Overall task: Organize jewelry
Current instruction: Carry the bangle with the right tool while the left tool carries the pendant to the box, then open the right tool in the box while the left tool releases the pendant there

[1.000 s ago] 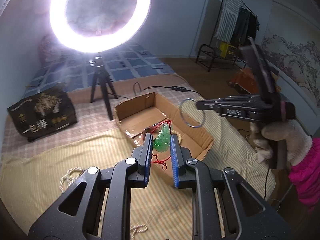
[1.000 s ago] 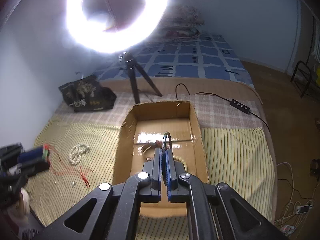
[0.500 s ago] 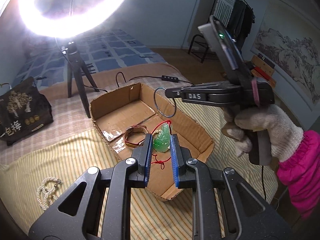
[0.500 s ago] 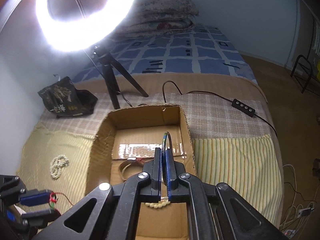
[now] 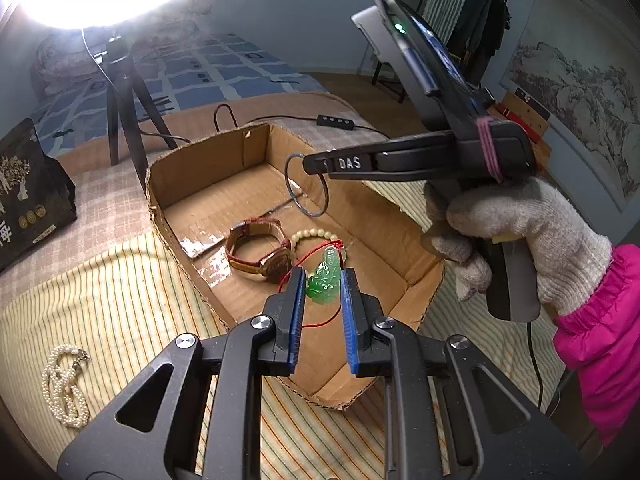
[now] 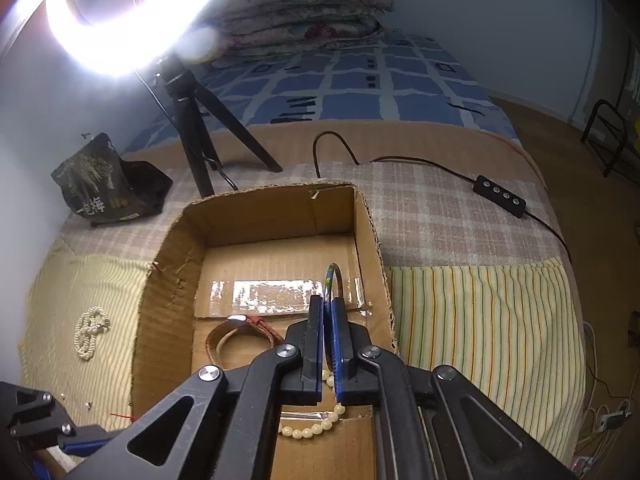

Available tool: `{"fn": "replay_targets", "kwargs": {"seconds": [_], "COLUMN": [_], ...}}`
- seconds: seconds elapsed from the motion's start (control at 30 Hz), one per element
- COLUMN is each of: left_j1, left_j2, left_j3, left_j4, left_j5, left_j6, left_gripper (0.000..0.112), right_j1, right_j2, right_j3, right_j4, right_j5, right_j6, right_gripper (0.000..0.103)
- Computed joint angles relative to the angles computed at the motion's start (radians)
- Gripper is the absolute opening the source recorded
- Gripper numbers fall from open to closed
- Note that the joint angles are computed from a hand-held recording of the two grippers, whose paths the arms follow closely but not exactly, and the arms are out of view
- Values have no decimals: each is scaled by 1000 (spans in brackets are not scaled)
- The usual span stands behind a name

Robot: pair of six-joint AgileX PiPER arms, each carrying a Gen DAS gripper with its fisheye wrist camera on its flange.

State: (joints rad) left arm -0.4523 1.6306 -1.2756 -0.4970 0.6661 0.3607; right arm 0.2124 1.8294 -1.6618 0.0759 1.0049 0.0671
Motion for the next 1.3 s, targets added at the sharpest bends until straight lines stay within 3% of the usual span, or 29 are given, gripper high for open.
{"fn": "replay_targets", "kwargs": {"seconds": [0.07,0.13,0.2,0.4,1.0,1.3], "left_j1": [-3,-8,-13,5,50,235], "left_j2": [1,-5,1,-28,-250,-417], "left_j3": [4,13,13,22,97,131], "left_j4": [6,21,38,36,131,114], "left_j5": [3,-3,-12,8,69,182], "left_j6": [2,-6,-22,-27,-102,-30], "left_gripper": [16,16,18,26,26,26], "right_j1": [1,0,1,8,59,180], "right_j2": [0,-3,-17,-56,-261,-373], "right_j3": [3,4,12,18,69,70], "right_j4": [1,7,8,-16,-73,-97], "right_j5": [-5,-10,-24,-18,72,135], "right_j6": [10,18,22,57,129,187], "right_gripper": [2,20,26,28,30,33]}}
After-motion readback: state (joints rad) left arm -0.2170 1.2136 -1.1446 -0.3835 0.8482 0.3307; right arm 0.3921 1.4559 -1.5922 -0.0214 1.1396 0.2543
